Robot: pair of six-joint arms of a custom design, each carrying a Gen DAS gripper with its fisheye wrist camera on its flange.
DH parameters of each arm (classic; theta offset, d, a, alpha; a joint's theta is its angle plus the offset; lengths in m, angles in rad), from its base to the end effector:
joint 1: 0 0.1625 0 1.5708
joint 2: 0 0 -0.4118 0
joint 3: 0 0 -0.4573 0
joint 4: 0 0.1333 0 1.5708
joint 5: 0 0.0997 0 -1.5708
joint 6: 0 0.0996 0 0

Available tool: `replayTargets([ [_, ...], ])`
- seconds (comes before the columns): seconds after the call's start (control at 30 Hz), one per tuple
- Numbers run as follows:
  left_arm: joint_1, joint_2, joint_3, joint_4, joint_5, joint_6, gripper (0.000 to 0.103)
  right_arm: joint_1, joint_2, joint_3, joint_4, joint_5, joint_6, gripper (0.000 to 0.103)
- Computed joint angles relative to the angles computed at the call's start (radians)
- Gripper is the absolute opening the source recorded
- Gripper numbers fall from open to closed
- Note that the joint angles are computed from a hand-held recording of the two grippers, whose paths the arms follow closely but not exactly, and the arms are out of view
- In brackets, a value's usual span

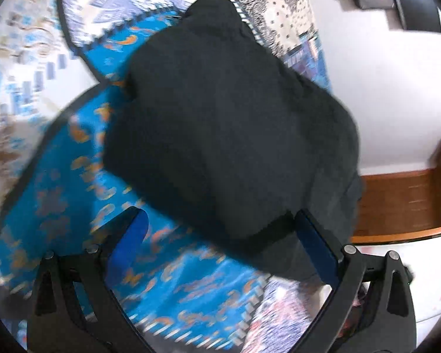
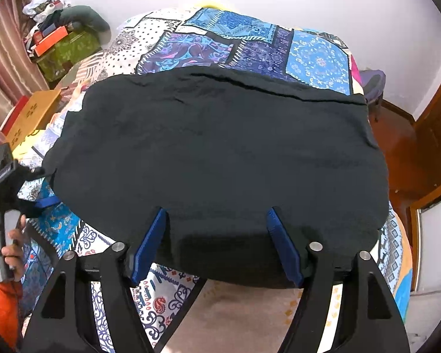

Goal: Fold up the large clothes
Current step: 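Smooth the folded hoodie flat with both grippers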

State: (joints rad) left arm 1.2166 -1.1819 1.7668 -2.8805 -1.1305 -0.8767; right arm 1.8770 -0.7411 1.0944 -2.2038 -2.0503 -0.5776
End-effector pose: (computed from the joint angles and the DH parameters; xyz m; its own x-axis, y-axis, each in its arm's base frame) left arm -0.0682 -0.6911 0.2897 -0.8050 -0.5085 0.3055 -0.5614 0.4866 -0.6694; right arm 0.3404 -0.7871 0.2249 -0.5827 -0.6227 0.5222 -0.7256 0.6880 0.0108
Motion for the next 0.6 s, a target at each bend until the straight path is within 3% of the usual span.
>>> replayTargets([
  [0.2, 0.022, 0.082, -0.08, -0.058, 0.015, 0.014, 0.101, -0.003, 0.01, -0.015, 0.012, 0.018, 0.014, 0.07],
  [0.3, 0.016, 0.121, -0.135, -0.026, 0.079, 0.029, 0.1, -0.005, 0.014, -0.019, 0.014, 0.025, 0.027, 0.07],
  [0.4, -0.004, 0.138, -0.159, 0.015, 0.2, 0.029, 0.082, -0.001, 0.01, -0.008, 0.012, 0.022, 0.028, 0.07],
  [0.53, -0.015, 0.136, -0.178, 0.053, 0.275, -0.013, 0.048, 0.01, 0.007, 0.001, 0.016, -0.006, 0.017, 0.07],
  [0.6, -0.037, 0.126, -0.183, 0.09, 0.325, 0.006, 0.039, 0.016, 0.008, -0.009, 0.049, -0.012, 0.033, 0.07],
])
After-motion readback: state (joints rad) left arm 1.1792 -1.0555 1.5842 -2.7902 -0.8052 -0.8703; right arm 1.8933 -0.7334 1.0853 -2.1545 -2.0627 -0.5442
